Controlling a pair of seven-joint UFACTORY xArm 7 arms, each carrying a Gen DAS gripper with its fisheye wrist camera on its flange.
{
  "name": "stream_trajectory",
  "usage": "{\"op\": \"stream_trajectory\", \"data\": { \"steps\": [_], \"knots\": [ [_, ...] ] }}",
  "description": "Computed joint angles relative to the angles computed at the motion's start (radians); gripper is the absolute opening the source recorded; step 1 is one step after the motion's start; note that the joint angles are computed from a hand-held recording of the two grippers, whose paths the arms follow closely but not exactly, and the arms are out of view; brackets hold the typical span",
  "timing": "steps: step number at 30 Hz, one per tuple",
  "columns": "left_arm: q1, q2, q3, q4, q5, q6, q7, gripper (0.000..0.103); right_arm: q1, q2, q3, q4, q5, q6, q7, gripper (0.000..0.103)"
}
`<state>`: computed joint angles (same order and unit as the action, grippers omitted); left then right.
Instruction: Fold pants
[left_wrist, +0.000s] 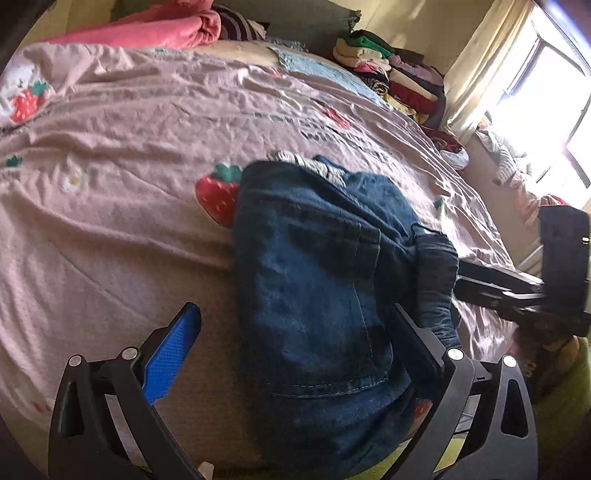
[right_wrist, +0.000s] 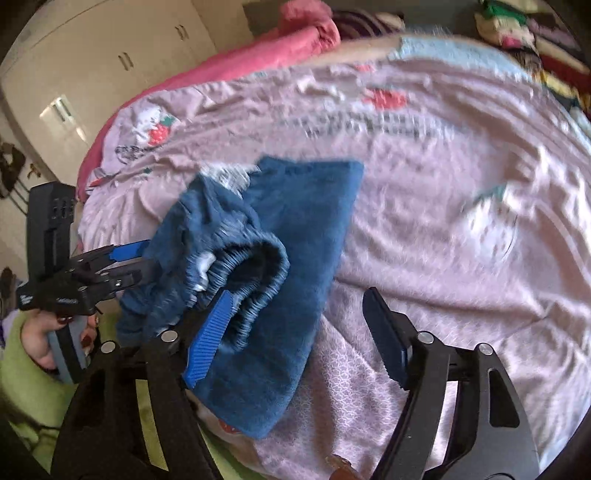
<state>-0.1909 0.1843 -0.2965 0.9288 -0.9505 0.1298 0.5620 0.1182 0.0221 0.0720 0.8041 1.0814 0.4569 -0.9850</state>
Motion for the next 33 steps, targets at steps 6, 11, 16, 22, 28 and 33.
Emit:
{"op": "stream_trajectory", "data": {
  "steps": [6,11,16,22,28,33],
  "knots": [
    [0.046,0.050,-0.068,0.056,-0.235,0.021,0.223,0.097,-0.030,0.049,-0.003,0.048,0.114,0.111,-0.073,0.056],
    [0.013,0.079,-0.032,0.096,-0.324,0.046,0.297,0.081,-0.055,0.116,0.007,0.112,0.152,0.178,-0.115,0.056],
    [-0.014,0.076,-0.008,0.103,-0.338,0.035,0.296,0.053,-0.054,0.139,0.033,0.137,0.139,0.156,-0.152,0.022],
    [-0.036,0.020,-0.007,0.086,-0.280,-0.005,0.271,0.050,-0.035,0.045,0.035,0.101,0.198,0.116,-0.226,0.015],
    [-0.042,0.000,0.026,0.115,-0.183,-0.012,0.189,0.050,0.007,0.030,0.028,0.155,0.212,0.082,-0.283,0.015],
    [-0.031,0.016,0.046,0.152,-0.050,-0.024,0.077,0.050,0.020,0.092,0.041,0.251,0.197,0.045,-0.303,0.015]
  ]
}}
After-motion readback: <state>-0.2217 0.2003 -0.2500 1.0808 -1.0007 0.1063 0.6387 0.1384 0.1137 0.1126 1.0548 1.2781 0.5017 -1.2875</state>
